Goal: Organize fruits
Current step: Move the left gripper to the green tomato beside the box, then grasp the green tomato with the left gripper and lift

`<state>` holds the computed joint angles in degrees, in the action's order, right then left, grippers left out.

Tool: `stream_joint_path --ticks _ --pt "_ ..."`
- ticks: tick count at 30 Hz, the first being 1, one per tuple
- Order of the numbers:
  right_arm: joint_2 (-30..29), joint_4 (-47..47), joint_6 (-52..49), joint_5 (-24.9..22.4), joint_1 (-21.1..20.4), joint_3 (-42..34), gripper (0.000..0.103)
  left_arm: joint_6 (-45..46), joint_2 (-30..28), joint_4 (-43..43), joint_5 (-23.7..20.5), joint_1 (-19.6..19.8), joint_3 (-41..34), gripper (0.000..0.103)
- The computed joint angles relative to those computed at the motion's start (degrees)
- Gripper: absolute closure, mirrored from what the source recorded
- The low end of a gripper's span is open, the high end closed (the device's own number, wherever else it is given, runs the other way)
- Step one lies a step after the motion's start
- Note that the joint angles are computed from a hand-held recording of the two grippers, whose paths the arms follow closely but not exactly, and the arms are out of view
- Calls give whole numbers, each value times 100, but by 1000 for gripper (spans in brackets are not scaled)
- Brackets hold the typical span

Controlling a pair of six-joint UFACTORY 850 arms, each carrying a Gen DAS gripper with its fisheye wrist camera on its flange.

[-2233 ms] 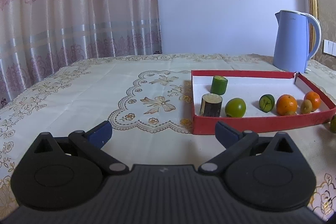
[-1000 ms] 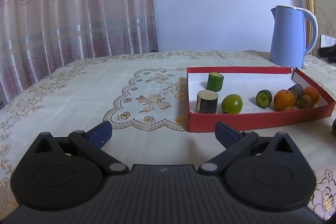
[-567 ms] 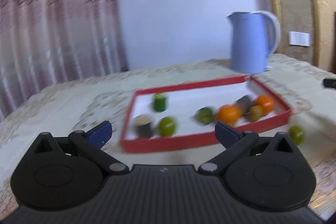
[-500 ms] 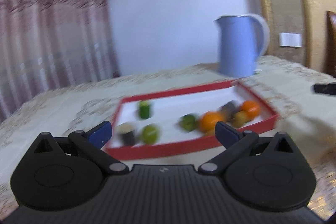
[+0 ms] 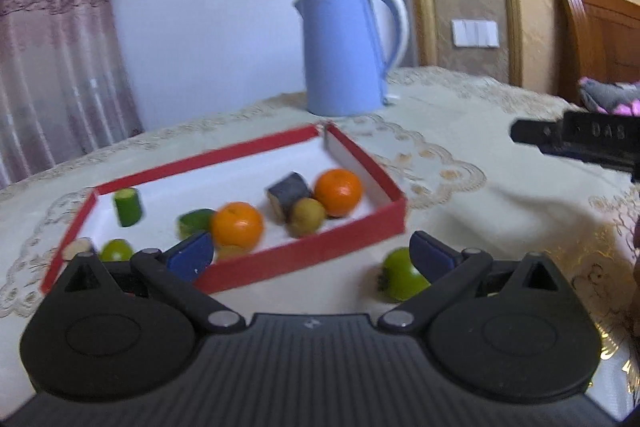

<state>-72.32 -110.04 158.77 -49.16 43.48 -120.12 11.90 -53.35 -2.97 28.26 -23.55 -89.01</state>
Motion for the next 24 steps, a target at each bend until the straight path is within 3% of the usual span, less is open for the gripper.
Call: stream_joint_path --ticks 5,9,20,23,24 --pt "77 -346 384 -20 -12 187 57 -410 -96 631 -122 -31 -150 0" --pt "119 -539 592 -18 -25 285 52 -960 -269 1049 -613 -24 -518 10" --pt "211 -896 1102 6 -63 508 51 -871 -423 1039 -996 -110 -795 18" --pt "228 -945 1192 -8 -72 548 51 -948 -496 1163 -1208 -141 -939 35" --pt "232 -954 1214 -15 -73 557 51 -907 -536 1128 -1347 -151 -1019 46"
